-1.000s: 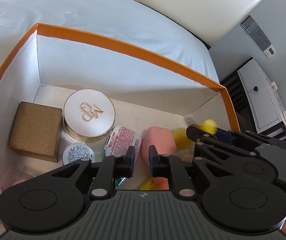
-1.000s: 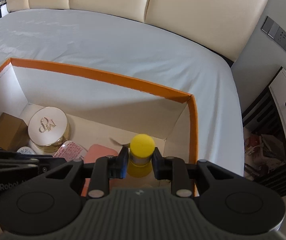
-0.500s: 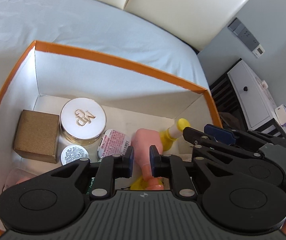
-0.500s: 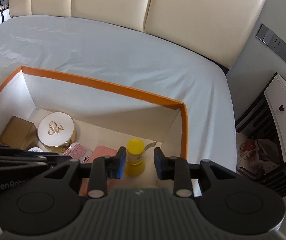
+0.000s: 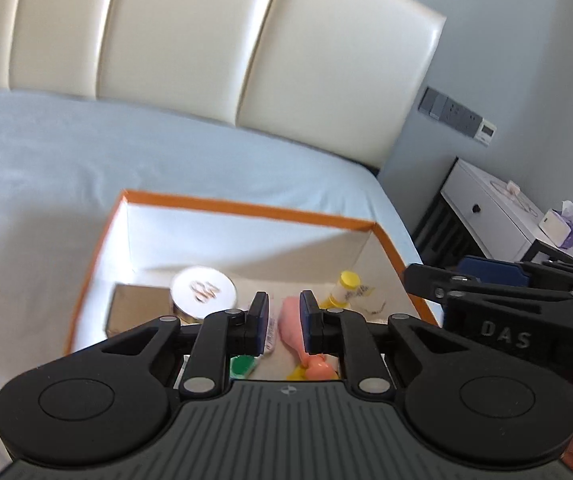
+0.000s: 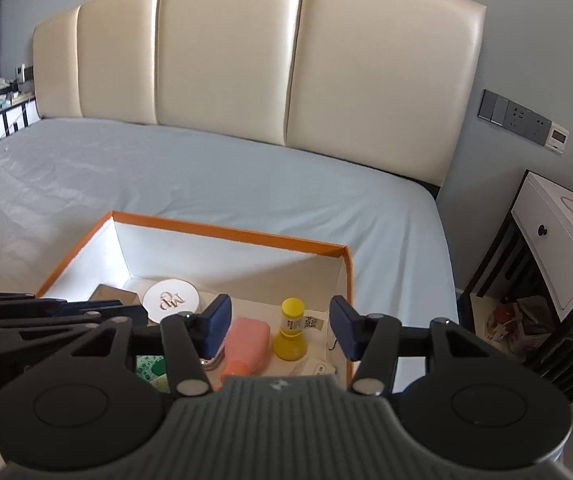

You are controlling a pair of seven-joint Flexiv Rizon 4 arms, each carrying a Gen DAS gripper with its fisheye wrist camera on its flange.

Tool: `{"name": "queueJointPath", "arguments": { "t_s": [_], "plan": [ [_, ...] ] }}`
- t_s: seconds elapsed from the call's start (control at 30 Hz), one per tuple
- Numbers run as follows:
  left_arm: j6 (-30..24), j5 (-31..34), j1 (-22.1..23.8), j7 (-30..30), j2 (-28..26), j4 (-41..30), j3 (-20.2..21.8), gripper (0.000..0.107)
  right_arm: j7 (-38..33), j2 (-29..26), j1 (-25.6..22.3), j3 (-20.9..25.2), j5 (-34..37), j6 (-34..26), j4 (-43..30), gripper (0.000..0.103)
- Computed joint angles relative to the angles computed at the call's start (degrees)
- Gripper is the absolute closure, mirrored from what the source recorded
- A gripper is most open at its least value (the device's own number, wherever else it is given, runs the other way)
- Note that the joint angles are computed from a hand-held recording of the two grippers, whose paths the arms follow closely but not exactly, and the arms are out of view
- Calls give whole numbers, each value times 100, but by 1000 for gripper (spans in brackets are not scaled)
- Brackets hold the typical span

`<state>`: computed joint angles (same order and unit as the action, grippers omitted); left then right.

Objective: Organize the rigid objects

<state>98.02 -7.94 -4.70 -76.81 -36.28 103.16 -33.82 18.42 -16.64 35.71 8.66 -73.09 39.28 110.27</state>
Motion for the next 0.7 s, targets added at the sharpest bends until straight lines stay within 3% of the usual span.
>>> {"name": "queueJointPath", "arguments": {
  "t_s": [0.1,0.2,0.27,0.37,0.5,0.57,0.7],
  "plan": [
    [716,232,-321,-131,213,360,496,85,700,169,106,43,-462,-160,239,48],
    [1425,381,-1175,-197,388,577,1594,79,1340,242,244,148,-832,-559,397,38],
    [1762,380,-1688,-68,475,724,2189,72,1637,239,373,244,-932,-918,459,38],
    [2111,625,-1738,-23,587,1023,2242,50,2125,244,585,372,-1121,-1461,623,34],
    [2554,191,-2150,-93,585,1276,2559,21,2614,164,843,521,-1103,-2014,814,24],
    [2747,-356,-2563,79,539,1325,2873,19,2665,116,906,555,-1065,-2095,863,23],
    [2607,-910,-2786,310,508,1311,2947,17,2723,84,871,549,-1076,-1860,961,17]
  ]
}}
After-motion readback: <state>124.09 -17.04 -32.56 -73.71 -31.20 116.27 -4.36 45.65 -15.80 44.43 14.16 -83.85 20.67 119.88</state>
